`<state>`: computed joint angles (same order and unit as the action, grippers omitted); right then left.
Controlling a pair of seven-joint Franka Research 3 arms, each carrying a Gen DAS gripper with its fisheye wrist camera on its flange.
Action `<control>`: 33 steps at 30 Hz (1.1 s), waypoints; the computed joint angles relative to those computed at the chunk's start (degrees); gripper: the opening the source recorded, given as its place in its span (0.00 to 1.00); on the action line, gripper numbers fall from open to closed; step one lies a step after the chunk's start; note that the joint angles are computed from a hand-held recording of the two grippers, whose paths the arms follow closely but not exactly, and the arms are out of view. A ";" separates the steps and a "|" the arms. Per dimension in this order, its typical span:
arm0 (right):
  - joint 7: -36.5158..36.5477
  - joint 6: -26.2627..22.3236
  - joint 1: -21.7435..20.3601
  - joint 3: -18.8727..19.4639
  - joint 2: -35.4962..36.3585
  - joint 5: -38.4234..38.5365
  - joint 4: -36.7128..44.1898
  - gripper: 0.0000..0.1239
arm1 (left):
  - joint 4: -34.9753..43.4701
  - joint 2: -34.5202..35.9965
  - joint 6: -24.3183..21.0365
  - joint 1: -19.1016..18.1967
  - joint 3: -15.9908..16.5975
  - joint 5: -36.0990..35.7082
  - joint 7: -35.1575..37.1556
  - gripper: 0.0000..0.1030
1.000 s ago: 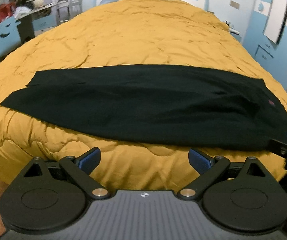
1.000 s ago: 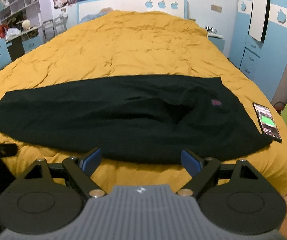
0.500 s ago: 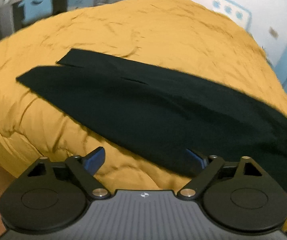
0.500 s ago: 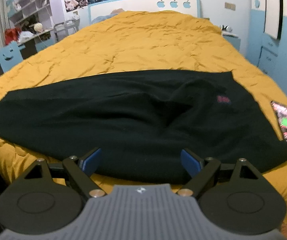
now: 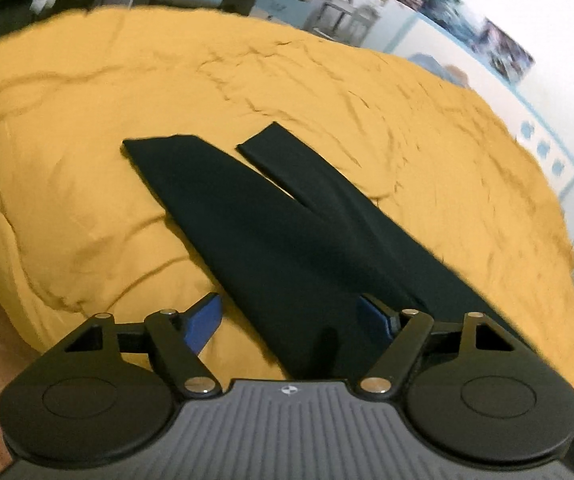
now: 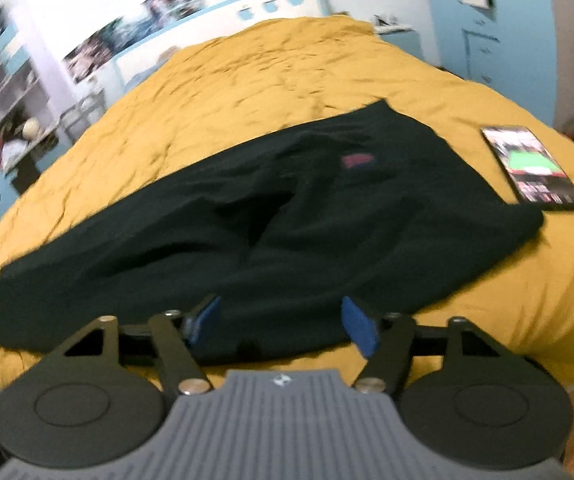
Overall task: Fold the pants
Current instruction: 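Move both grippers down to the black pants legs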
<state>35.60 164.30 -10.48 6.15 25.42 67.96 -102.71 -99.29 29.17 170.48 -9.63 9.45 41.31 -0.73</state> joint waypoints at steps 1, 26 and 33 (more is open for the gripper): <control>0.91 -0.18 -0.31 -0.15 0.10 0.48 0.16 0.42 | -0.22 0.29 1.63 0.20 0.54 0.07 -0.90 0.86; 34.04 10.62 -0.86 -3.68 0.20 -20.64 -3.20 0.41 | 3.54 2.37 -4.07 -0.12 1.04 -1.28 3.01 0.86; 22.85 10.42 -9.42 6.59 3.71 -7.25 1.62 0.45 | 2.87 1.54 -5.49 0.00 0.79 1.42 -0.29 0.86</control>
